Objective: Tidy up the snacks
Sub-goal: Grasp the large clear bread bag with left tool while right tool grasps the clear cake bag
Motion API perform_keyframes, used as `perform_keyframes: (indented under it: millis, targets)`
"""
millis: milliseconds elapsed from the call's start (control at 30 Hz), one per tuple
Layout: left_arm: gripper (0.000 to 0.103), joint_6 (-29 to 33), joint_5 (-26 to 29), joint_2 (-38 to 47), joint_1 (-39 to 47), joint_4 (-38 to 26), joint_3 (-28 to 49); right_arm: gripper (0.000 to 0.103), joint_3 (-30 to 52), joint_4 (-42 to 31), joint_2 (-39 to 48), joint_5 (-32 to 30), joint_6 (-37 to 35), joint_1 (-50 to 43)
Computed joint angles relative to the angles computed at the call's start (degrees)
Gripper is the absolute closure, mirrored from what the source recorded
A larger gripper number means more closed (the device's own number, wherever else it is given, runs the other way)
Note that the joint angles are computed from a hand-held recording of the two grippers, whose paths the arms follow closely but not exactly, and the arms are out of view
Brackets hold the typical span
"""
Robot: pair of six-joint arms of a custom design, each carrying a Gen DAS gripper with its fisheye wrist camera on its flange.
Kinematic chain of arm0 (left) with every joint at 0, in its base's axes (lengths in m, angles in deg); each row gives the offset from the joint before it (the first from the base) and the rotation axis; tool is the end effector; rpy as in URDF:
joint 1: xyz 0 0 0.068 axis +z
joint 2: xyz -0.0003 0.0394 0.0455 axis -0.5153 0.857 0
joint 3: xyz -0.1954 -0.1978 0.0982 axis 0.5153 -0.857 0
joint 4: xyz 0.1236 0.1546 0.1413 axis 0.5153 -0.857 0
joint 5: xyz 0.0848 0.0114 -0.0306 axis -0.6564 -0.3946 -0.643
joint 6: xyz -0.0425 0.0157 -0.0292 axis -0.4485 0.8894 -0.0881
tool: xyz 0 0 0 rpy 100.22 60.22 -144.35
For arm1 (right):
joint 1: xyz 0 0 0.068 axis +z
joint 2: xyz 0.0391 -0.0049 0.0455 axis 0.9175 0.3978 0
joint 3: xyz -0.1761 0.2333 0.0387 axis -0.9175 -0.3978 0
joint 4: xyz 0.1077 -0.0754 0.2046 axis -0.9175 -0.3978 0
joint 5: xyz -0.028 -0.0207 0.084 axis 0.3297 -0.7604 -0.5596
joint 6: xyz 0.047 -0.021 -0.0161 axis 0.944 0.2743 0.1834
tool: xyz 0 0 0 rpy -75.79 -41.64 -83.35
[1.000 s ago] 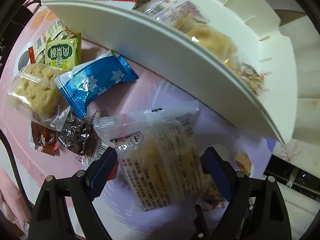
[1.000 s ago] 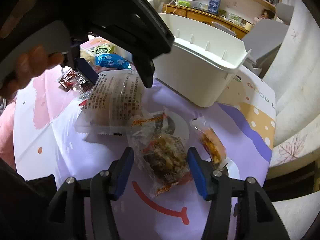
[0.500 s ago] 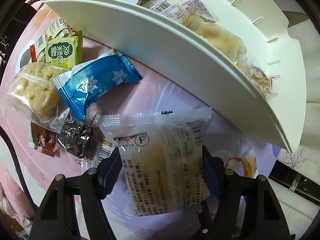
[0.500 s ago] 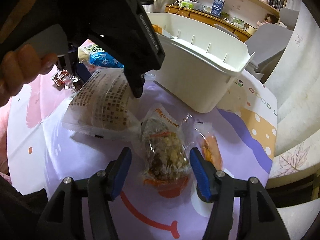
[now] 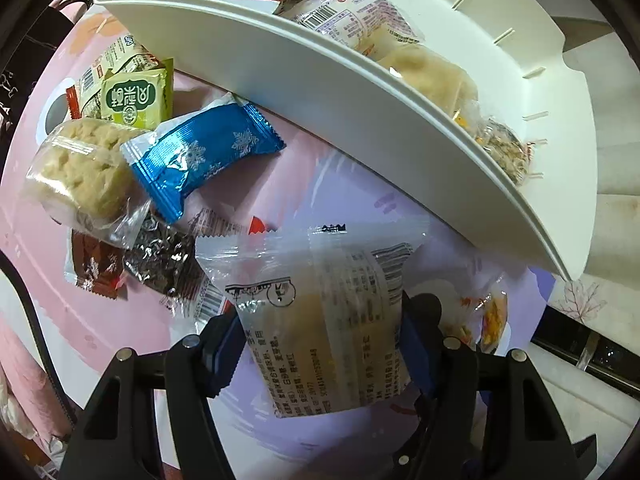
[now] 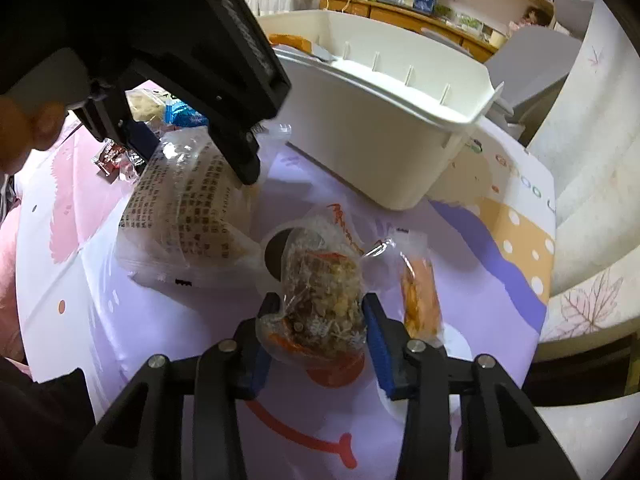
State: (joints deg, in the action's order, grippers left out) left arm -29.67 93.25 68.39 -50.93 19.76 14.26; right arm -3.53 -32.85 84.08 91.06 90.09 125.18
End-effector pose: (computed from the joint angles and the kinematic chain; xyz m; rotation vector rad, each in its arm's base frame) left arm 0.2293 -0.0896 0.2240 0.7960 -3.0047 0.3074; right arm 0.1557 0.2390 0.1987 -0.9597 2.4614 0.0889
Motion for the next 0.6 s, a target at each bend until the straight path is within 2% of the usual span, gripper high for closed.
perform_keyframes:
  millis: [300, 600]
  targets:
    - [0.037, -0.2, 1.02, -8.01, 0.08, -7.83, 1.37, 0.064, 2.0, -4.02, -1.6, -0.87, 4.89, 1.18]
    - [0.037, 6.3, -0.89, -14.64, 4.5, -19.38, 8.46, 0.065, 7.04, -7.42, -3.52, -2.15, 6.41, 2.3]
